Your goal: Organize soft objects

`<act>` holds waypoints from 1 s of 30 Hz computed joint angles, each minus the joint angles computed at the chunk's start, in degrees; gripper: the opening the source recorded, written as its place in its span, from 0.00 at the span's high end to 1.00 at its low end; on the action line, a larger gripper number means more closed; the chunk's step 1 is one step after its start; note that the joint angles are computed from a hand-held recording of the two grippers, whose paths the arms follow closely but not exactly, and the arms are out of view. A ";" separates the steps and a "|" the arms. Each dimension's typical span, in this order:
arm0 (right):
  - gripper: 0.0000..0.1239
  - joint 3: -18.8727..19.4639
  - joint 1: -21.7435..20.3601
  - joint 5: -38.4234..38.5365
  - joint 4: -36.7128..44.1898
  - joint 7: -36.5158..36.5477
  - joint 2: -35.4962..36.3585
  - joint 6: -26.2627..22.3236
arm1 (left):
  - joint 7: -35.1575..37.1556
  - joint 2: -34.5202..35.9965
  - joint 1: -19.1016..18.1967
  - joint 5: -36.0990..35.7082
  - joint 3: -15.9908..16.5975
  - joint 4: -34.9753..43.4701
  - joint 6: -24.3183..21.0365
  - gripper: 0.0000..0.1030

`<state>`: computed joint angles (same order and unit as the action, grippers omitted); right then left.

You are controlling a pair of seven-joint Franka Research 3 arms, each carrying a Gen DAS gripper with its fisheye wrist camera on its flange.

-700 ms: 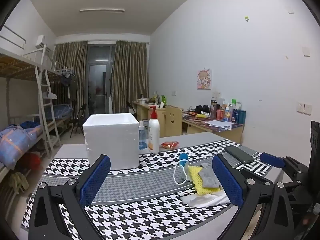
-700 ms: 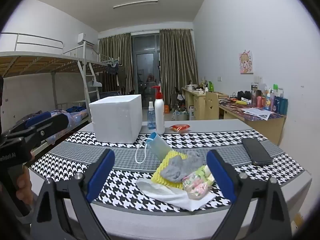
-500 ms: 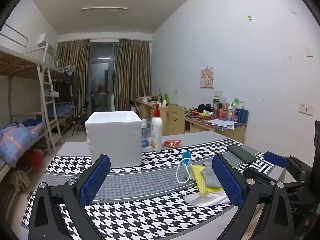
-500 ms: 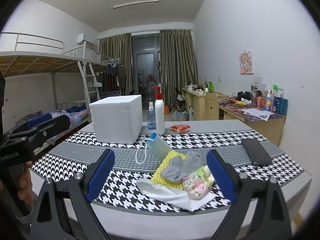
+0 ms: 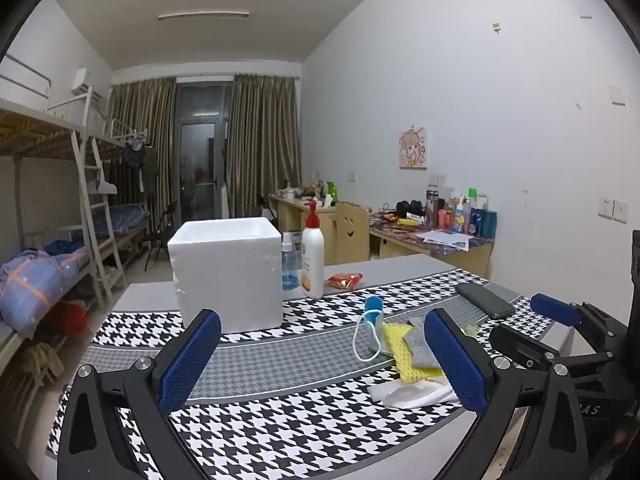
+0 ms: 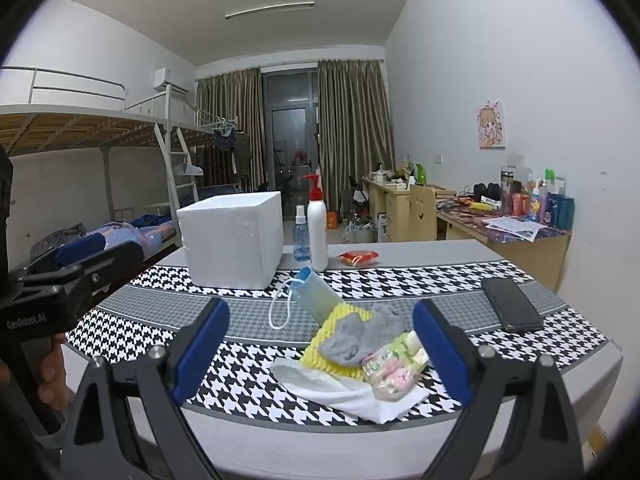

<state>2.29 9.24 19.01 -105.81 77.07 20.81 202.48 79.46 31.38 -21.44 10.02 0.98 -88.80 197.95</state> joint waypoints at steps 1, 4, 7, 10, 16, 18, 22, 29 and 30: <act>0.23 0.00 0.00 0.01 -0.12 0.02 -0.08 0.06 | -0.04 0.28 0.07 -0.02 -0.12 0.53 -0.27 0.01; 0.23 -0.46 0.47 0.58 0.00 -0.32 -0.04 0.03 | -0.37 0.26 0.28 0.04 -0.42 0.53 -0.46 0.01; 0.23 -0.81 0.97 0.96 0.10 -0.81 0.01 0.12 | -0.38 0.38 -0.03 0.30 -0.04 0.96 -1.20 0.01; 0.23 -1.66 1.98 2.33 0.31 -1.94 0.08 -0.14 | -0.93 0.54 1.20 1.62 -1.54 1.39 -2.16 0.01; 0.23 -0.87 1.16 1.91 0.26 -1.77 -0.04 -0.20 | -1.71 0.82 0.65 2.27 -0.69 1.82 -2.15 0.01; 0.23 -0.85 1.10 1.80 0.35 -1.86 0.03 -0.35 | -1.89 0.86 0.71 2.52 -0.77 1.88 -2.28 0.01; 0.23 -0.68 0.91 1.69 0.36 -1.77 0.07 -0.34 | -2.39 0.94 0.62 2.95 -0.79 2.27 -2.89 0.01; 0.23 -1.43 1.79 2.69 1.03 -2.64 0.49 -0.69 | -3.56 1.86 1.38 4.40 -1.71 3.85 -4.46 0.01; 0.23 -1.35 1.69 2.66 1.06 -2.64 0.53 -0.71 | -3.77 2.00 1.63 4.71 -2.03 4.13 -4.71 0.01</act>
<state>0.94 10.93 21.67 -104.75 74.43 21.34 201.77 75.70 33.38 -19.81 14.74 -1.04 -84.67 193.24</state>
